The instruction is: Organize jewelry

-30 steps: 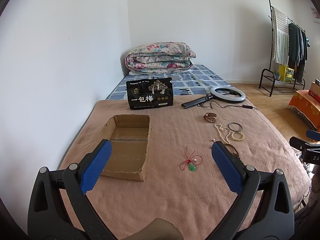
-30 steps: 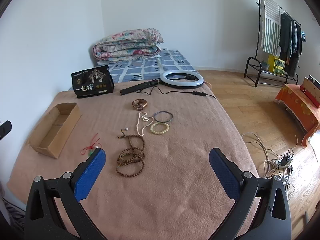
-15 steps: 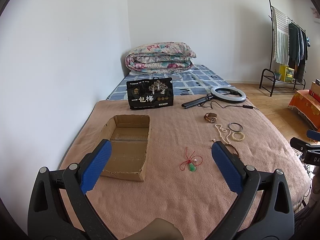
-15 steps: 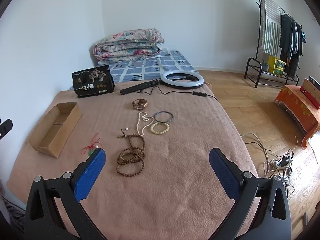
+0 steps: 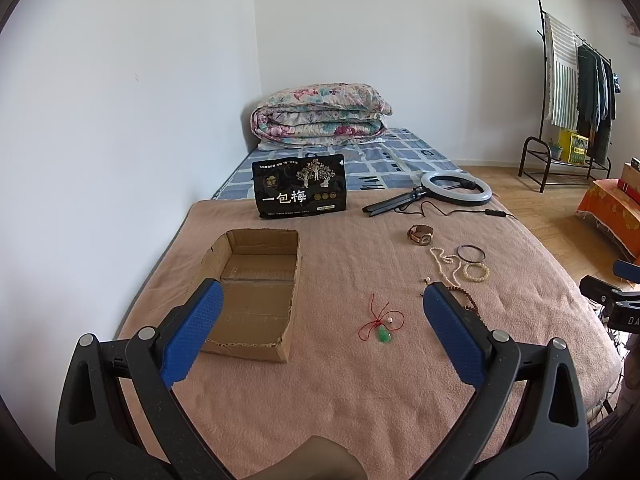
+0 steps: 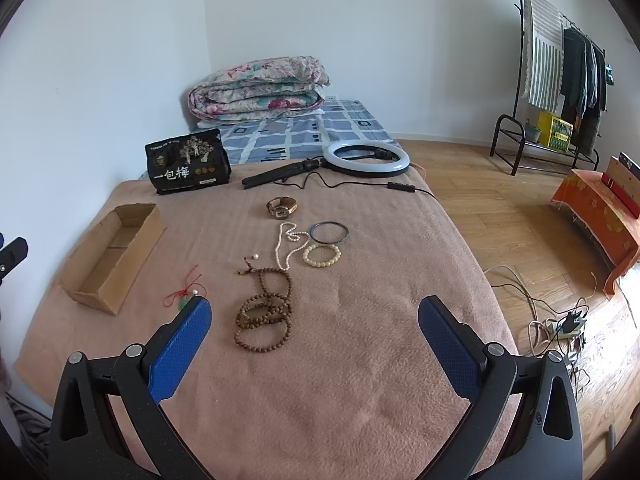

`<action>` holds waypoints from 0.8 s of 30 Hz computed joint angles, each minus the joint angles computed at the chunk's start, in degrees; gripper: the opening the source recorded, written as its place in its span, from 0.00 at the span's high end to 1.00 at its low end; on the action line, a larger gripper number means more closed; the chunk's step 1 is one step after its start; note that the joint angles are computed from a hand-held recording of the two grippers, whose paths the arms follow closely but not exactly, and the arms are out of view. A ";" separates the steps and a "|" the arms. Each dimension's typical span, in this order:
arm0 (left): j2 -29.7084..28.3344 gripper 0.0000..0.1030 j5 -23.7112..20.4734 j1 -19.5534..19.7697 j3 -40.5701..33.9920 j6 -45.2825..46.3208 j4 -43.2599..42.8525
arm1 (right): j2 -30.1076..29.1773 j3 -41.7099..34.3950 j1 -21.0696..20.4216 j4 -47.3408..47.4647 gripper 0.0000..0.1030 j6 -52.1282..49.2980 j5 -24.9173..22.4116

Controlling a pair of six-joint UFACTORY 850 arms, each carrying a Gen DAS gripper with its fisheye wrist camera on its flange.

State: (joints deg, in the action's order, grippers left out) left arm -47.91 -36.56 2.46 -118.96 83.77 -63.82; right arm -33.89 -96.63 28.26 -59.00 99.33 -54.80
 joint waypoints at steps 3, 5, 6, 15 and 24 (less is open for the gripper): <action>-0.03 0.01 0.01 0.00 -0.05 -0.04 0.00 | -0.23 -0.27 0.06 0.22 0.01 -0.22 0.02; -0.07 0.01 -0.07 0.01 -0.12 -0.23 0.11 | -0.25 -0.28 0.06 0.16 0.01 -0.09 0.06; -0.06 0.01 -0.01 -0.01 -0.09 -0.24 0.09 | -0.28 -0.32 0.05 0.15 0.01 -0.10 0.05; -0.05 0.01 -0.01 -0.01 -0.11 -0.25 0.28 | -0.24 -0.18 0.07 0.14 0.01 0.09 0.18; -0.44 0.01 -0.01 -0.33 -0.14 -0.49 0.74 | -0.52 -0.36 -0.05 0.28 0.01 -0.01 0.50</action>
